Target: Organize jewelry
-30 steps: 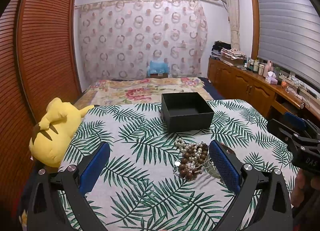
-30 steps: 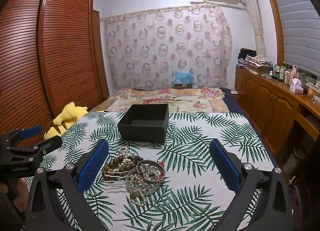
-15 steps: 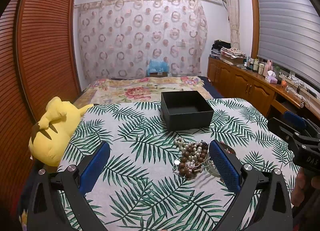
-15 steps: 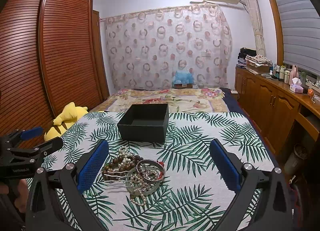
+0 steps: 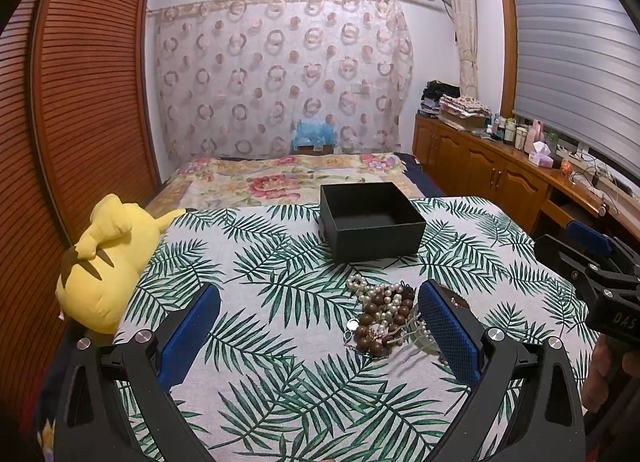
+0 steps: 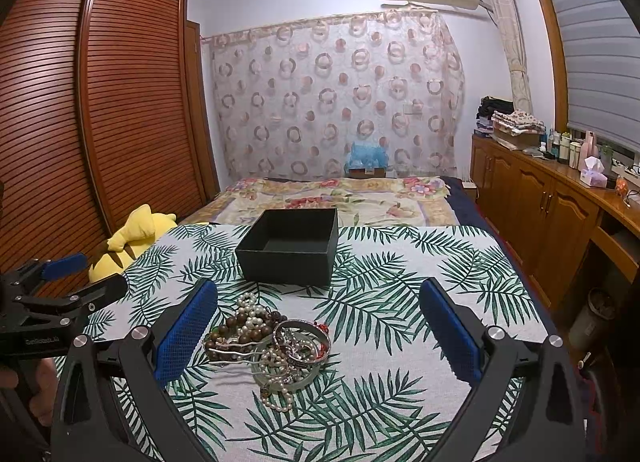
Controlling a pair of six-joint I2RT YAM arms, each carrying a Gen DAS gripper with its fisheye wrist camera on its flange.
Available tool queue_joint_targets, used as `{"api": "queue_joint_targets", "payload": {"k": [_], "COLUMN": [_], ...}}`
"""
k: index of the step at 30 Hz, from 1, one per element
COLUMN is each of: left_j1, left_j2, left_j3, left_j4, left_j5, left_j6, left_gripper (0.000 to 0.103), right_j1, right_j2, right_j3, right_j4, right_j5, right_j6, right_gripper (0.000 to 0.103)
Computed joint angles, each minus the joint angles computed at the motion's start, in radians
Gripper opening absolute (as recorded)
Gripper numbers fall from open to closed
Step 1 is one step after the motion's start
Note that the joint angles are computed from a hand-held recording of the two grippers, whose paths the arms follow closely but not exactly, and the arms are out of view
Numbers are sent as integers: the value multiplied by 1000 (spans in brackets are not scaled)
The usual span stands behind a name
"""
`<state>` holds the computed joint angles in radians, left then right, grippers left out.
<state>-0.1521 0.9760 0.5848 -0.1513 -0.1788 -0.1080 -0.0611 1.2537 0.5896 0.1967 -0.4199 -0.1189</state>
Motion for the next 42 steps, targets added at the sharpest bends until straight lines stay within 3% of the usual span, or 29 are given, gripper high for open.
{"api": "queue_joint_targets", "payload": {"k": [16,28,35,42], "left_j1": [74,96,89,85], "left_j2": [105,208,252,307], "left_j3": [-2,10,14,23], "left_j4": [45,51,52,67], "left_j5": [93,155,174,200], "left_j6": [27,69,78,92], "left_gripper": [96,96,96,96], "right_j1": [-14,-45,-20,9], "right_j2": [94,344,494,622], "right_j3": [40,188,353,509], "right_j4": [9,-110,-277,-397], "right_j5": [-10,-74,-93,-83], "right_j6": [-44,-233,-317,-328], "right_gripper": [100,67,36,26]}}
